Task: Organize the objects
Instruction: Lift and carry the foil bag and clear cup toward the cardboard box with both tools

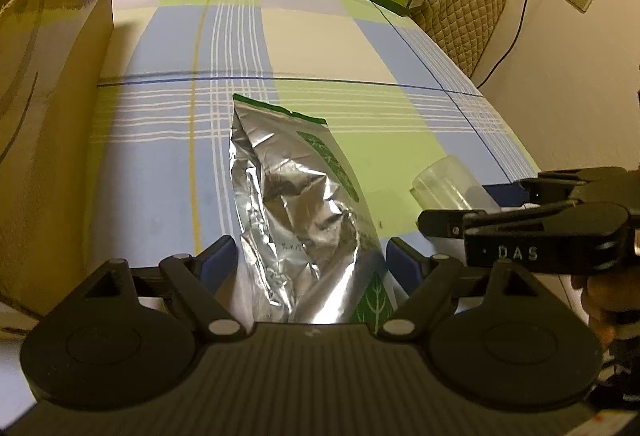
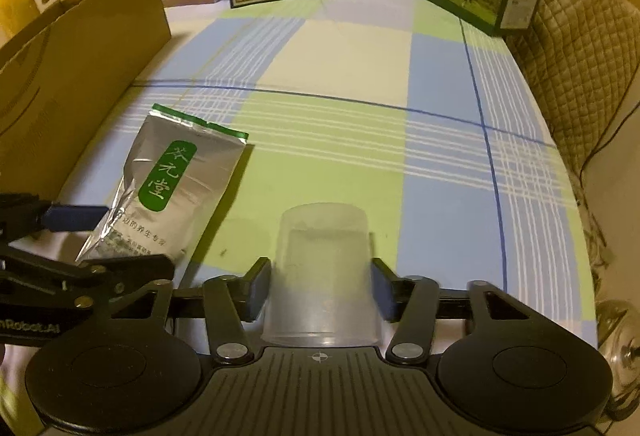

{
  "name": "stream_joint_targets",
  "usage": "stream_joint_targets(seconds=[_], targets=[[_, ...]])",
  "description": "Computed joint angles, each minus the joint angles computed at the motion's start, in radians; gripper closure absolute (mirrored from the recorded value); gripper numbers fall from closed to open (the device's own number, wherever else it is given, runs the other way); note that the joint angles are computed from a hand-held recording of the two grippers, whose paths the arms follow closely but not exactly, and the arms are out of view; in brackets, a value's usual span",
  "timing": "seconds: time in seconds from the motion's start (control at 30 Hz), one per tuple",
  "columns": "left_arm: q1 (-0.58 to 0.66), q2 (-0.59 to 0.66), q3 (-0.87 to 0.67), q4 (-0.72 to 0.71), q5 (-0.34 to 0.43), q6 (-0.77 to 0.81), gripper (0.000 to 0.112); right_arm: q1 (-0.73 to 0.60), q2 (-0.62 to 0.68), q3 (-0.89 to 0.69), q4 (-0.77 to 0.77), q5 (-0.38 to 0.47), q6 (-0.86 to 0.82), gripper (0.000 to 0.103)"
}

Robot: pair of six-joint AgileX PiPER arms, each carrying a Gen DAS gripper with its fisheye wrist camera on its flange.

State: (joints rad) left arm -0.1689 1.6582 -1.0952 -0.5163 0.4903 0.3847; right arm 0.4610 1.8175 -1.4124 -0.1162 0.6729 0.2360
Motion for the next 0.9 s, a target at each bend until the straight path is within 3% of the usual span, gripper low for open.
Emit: stream_joint_targets(seconds=[0.17, 0.33, 0.4, 0.53, 0.77, 0.9], targets=[[-0.034, 0.012, -0.008, 0.066, -0.031, -0.042, 0.033, 0.003, 0.001, -0.007, -0.013, 0.011, 0.024, 0.054], [-0.068, 0.014, 0.0, 0.175, -0.073, -0.111, 0.042, 0.003, -0.005, -0.002, -0.023, 0.013, 0.038, 0.054], [-0.061, 0.017, -0.004, 0.132, -0.067, -0.06, 0.058, 0.002, -0.008, 0.0, -0.026, 0.012, 0.044, 0.054], [-0.06, 0.006, -0.002, 0.102, -0.063, -0.026, 0.07, -0.002, -0.017, 0.006, -0.025, -0.001, 0.056, 0.054], [-0.05, 0.004, 0.0, 0.052, -0.053, 0.022, 0.07, -0.003, -0.015, -0.004, -0.011, -0.005, 0.05, 0.054], [-0.05, 0.015, -0.005, 0.055, -0.051, 0.015, 0.062, -0.005, -0.018, -0.001, -0.007, -0.006, 0.05, 0.054]])
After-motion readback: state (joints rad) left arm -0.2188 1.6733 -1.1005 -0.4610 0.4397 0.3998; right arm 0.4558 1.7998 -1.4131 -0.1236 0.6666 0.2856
